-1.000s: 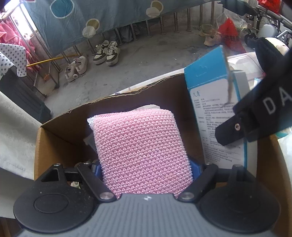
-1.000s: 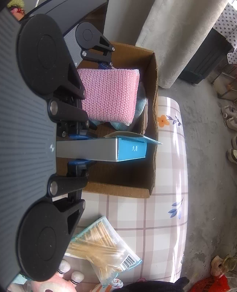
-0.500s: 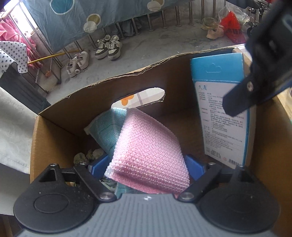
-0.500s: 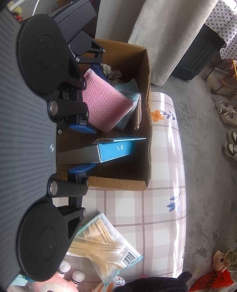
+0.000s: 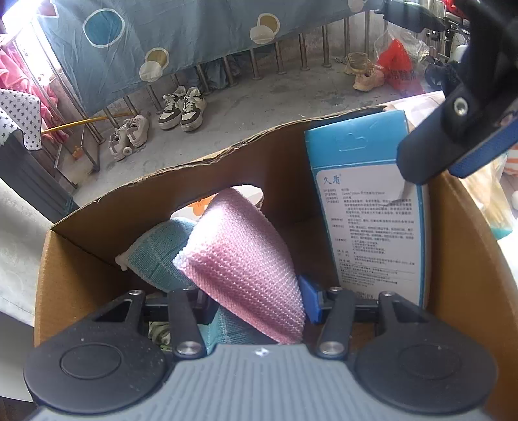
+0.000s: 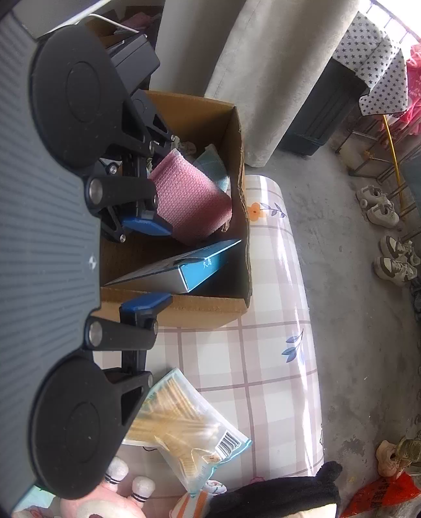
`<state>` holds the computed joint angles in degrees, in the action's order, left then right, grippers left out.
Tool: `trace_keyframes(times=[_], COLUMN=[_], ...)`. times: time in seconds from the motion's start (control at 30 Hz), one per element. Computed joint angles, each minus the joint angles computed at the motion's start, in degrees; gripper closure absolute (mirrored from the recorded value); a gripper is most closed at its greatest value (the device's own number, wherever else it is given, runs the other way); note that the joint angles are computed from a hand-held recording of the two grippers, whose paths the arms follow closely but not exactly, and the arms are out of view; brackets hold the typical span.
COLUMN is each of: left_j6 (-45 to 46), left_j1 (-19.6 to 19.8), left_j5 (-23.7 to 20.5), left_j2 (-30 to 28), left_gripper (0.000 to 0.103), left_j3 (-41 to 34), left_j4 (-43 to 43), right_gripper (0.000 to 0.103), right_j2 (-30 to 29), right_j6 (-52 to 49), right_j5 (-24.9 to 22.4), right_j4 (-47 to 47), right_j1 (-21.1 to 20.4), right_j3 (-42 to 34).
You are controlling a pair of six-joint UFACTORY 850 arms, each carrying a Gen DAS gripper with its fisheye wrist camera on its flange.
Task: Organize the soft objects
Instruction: 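Lower the pink cloth into the box and open the left gripper while the right releases the blue box, then withdraw both grippers from the cardboard box toward the items on the table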
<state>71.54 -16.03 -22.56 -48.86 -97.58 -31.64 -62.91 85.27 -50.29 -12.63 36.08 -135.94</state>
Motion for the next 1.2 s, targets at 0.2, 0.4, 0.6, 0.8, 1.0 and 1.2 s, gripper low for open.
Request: trace_keyframes(times=[0.2, 0.4, 0.6, 0.8, 1.0, 1.2], left_j6=[-3.8, -1.8, -4.4, -22.8, -20.3, -22.4], left_j1=[-1.2, 0.3, 1.9, 0.3, 1.2, 0.2], left_j5=[3.2, 0.9, -5.4, -8.9, -10.0, -12.0], left_j2=[1.8, 5.4, 3.1, -2.3, 2.1, 1.3], left_gripper=[0.021, 0.02, 0.047, 0.086, 0.088, 0.063], left_j3=[3.5, 4.6, -3.1, -10.5, -2.7, -1.8], left_j4=[12.3, 8.0, -2.6, 11.5, 12.6, 18.1], right_gripper=[0.064, 0.064, 0.064, 0.064, 0.064, 0.064], right_j2=[2.4, 3.7, 5.6, 7.3, 9.2, 10.2], right_j6=[2.4, 3.6, 5.4, 7.6, 8.9, 9.6], right_j5=[2.8, 4.3, 5.6, 6.2, 7.9, 9.3], right_j4=[-1.1, -1.8, -3.0, -4.3, -4.5, -4.5], right_j1=[0.0, 0.0, 0.1, 0.4, 0.4, 0.4], right_j3=[4.3, 6.2, 9.0, 11.9, 15.2, 17.2])
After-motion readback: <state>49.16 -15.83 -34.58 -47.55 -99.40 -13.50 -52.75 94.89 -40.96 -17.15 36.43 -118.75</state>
